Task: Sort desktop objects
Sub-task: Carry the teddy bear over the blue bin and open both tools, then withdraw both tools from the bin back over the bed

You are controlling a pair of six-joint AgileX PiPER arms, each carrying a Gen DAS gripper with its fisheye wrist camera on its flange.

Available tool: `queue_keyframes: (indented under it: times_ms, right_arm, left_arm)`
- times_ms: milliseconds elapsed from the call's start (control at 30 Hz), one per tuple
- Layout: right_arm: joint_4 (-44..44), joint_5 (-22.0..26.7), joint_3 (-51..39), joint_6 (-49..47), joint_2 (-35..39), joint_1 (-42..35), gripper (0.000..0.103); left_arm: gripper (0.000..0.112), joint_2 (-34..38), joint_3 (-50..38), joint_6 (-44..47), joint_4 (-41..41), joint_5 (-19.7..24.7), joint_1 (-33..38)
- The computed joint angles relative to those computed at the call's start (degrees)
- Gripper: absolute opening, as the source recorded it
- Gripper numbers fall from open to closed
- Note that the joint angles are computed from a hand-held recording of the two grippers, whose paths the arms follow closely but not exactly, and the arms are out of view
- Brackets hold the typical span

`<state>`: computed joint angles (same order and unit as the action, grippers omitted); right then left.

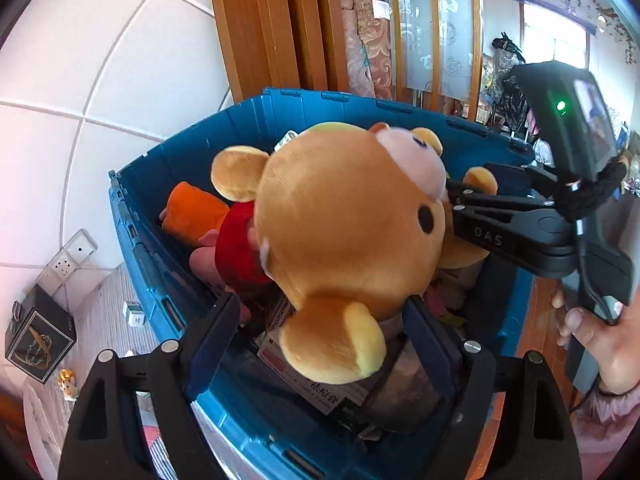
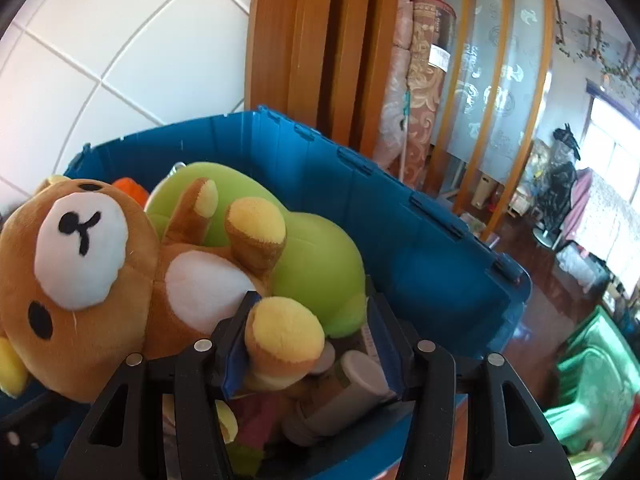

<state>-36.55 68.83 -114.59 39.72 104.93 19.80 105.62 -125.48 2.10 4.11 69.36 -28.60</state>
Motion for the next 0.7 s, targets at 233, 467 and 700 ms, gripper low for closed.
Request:
queue_keyframes:
  times_ms: [233,467,700]
  right_arm:
    - [-2.52,-6.87,12.84,5.4,-8.23,-0.97,0.103]
    - [-6.24,-10.21,18.72,8.52,-13.73,3.59,0.103]
    - [-8.89,-8.67,14.95,8.31,-12.39,7.88,0.103]
  left_arm:
    - [0.087,-8.92,11.32,-3.31,3.03,-8.25,0.33]
    - [0.087,-14.45,18.39,-8.25,6.79,-13.81,1.52]
    - [0.087,-18.8,23.85,-8.76,5.26,-16.58,4.88]
